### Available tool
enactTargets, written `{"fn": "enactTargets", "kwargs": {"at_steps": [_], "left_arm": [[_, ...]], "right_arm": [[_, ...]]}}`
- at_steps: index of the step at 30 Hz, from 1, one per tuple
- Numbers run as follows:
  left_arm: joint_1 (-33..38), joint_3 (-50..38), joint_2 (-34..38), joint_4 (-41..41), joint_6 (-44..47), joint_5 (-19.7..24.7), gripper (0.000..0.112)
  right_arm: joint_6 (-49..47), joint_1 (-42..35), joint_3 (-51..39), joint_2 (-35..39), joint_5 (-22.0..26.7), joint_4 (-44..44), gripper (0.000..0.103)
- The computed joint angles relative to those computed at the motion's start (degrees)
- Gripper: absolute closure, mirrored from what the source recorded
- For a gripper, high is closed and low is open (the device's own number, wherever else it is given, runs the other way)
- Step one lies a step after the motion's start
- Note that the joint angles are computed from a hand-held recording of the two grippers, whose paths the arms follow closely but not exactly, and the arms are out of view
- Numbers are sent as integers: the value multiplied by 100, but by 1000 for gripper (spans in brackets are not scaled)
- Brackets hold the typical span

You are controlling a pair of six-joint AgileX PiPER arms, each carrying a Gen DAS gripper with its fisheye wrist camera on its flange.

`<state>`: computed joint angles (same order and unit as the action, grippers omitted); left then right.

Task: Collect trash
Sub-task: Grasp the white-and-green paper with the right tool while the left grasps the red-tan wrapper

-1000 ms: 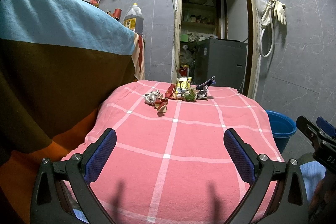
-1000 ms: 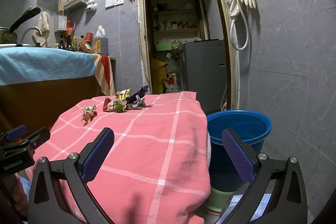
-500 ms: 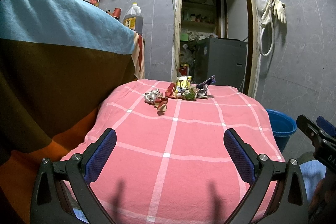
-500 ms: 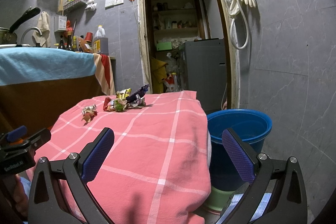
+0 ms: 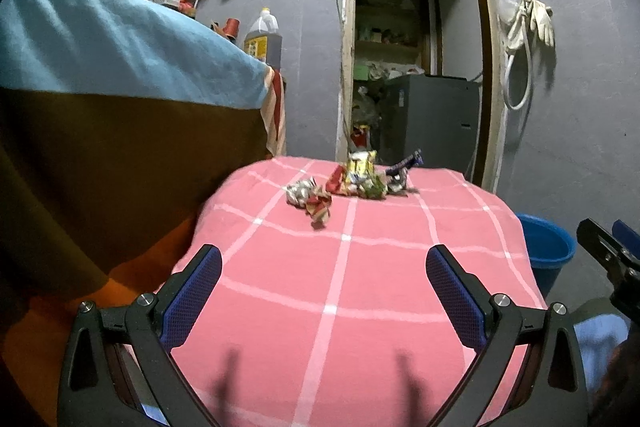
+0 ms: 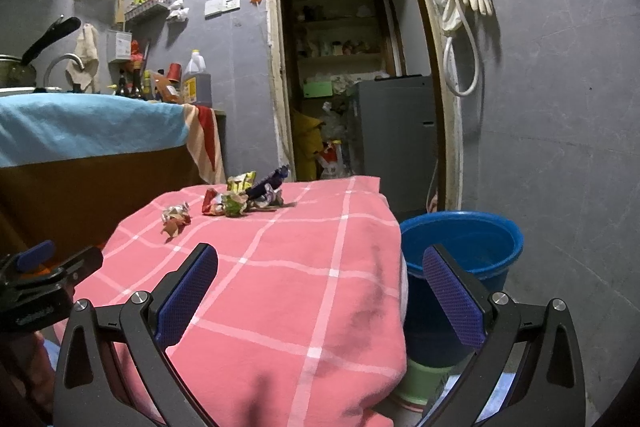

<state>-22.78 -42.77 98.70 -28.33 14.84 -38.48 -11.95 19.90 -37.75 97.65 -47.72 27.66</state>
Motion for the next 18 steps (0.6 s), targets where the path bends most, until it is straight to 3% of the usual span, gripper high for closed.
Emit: {"fn": "enactTargets", "kwargs": {"at_steps": [12,18], "left_arm": [[468,-892,293,252,236,-155,12],[862,-1697,698,630,66,410,12]], "right_arm": [[319,-409,-1088,335,338,-906,0],[823,-688,-2228,764,1125,-1731,0]]}}
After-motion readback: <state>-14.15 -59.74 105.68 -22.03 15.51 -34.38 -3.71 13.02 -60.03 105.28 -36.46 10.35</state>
